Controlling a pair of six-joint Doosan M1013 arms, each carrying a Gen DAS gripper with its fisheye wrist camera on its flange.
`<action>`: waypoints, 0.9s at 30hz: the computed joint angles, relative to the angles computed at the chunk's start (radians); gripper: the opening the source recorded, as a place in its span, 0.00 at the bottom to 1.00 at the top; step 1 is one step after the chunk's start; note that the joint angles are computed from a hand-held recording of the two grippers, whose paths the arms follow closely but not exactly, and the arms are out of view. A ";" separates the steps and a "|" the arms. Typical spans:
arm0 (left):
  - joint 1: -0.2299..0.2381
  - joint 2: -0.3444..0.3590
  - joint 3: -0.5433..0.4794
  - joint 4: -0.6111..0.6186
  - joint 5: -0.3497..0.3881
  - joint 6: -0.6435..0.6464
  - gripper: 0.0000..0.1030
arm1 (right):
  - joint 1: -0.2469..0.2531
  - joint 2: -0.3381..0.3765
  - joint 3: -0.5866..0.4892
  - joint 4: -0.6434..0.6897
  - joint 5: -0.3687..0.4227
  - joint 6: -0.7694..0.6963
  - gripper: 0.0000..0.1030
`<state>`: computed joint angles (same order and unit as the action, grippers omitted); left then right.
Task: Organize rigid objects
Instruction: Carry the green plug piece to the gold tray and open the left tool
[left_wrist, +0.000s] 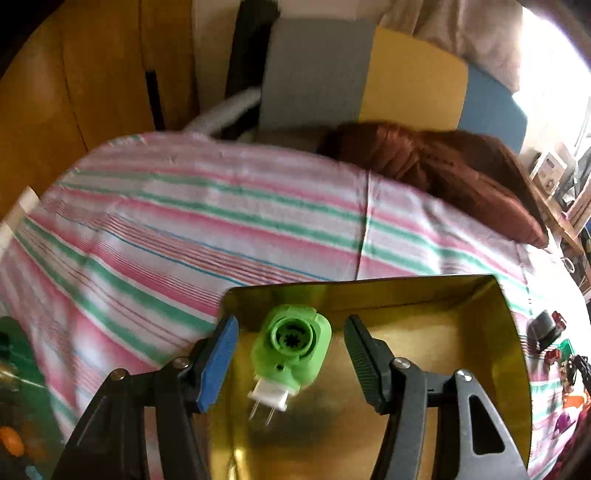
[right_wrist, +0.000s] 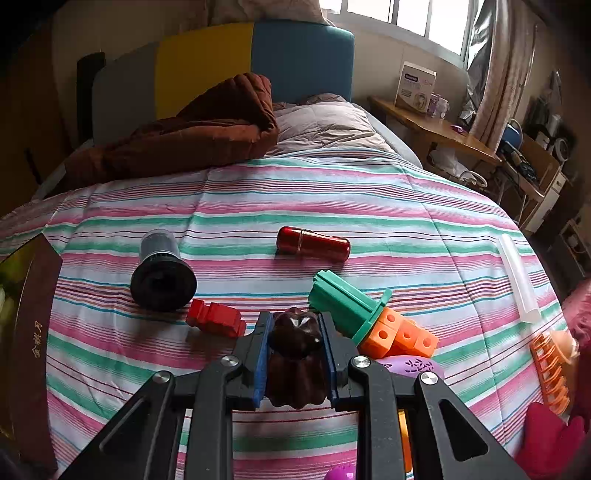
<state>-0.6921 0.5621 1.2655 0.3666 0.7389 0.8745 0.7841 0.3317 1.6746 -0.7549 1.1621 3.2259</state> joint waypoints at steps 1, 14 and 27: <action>-0.006 -0.015 0.019 0.037 -0.011 -0.027 0.59 | 0.000 -0.001 0.001 -0.001 0.001 0.002 0.24; -0.149 -0.223 0.308 0.404 -0.092 -0.355 0.59 | 0.015 -0.006 0.006 -0.046 -0.047 0.010 0.24; -0.163 -0.250 0.357 0.395 -0.085 -0.350 0.59 | 0.067 0.039 -0.094 -0.093 -0.190 -0.045 0.24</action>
<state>-0.8549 0.3123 1.6221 0.7615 0.6543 0.5246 0.8507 0.3709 1.5810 -0.8479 0.9720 3.1806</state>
